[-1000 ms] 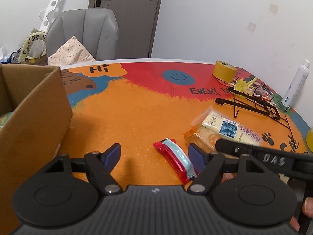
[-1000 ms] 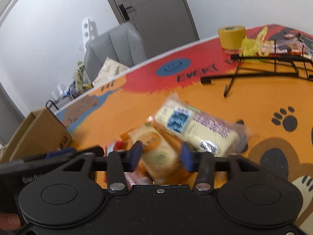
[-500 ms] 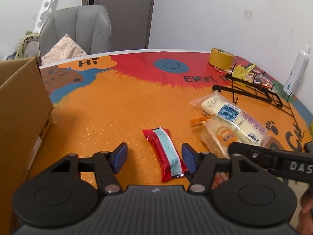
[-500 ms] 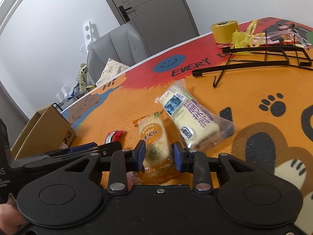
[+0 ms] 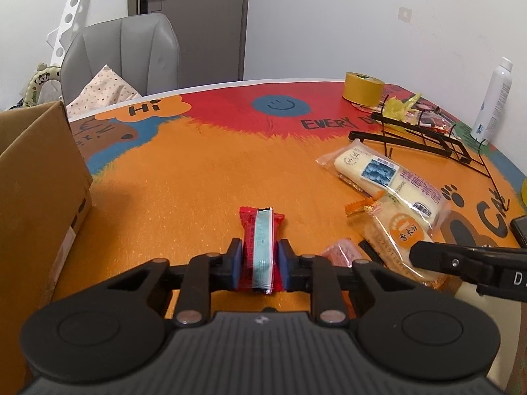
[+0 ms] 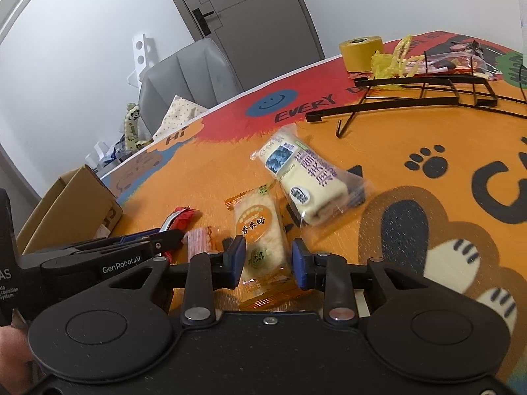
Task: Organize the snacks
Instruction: 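Lift both snacks and carry them toward the cardboard box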
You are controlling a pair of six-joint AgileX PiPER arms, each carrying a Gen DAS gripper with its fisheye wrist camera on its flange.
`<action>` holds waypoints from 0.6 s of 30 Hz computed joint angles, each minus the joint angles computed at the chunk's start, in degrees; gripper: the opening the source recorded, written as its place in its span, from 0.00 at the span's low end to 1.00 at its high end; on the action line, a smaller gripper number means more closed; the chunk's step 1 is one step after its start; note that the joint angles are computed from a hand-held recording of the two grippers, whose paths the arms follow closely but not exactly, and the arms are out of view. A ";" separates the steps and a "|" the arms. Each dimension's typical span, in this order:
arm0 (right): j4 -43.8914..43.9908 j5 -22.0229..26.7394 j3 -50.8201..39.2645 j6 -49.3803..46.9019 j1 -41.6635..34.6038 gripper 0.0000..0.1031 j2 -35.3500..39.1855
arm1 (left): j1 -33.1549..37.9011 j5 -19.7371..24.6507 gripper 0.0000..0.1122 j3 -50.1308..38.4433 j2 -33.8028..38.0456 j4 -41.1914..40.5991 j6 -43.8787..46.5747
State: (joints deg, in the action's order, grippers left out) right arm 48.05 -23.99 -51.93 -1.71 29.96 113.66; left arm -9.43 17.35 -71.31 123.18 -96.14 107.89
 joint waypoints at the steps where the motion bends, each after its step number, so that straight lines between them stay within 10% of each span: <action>1: 1.17 -0.02 0.25 -0.89 0.37 0.28 -0.28 | 0.07 0.09 0.20 0.43 -0.25 -0.28 0.45; 18: 32.90 -3.06 -9.55 -35.51 6.02 0.50 4.16 | 3.89 1.49 0.18 5.95 -4.27 2.52 1.84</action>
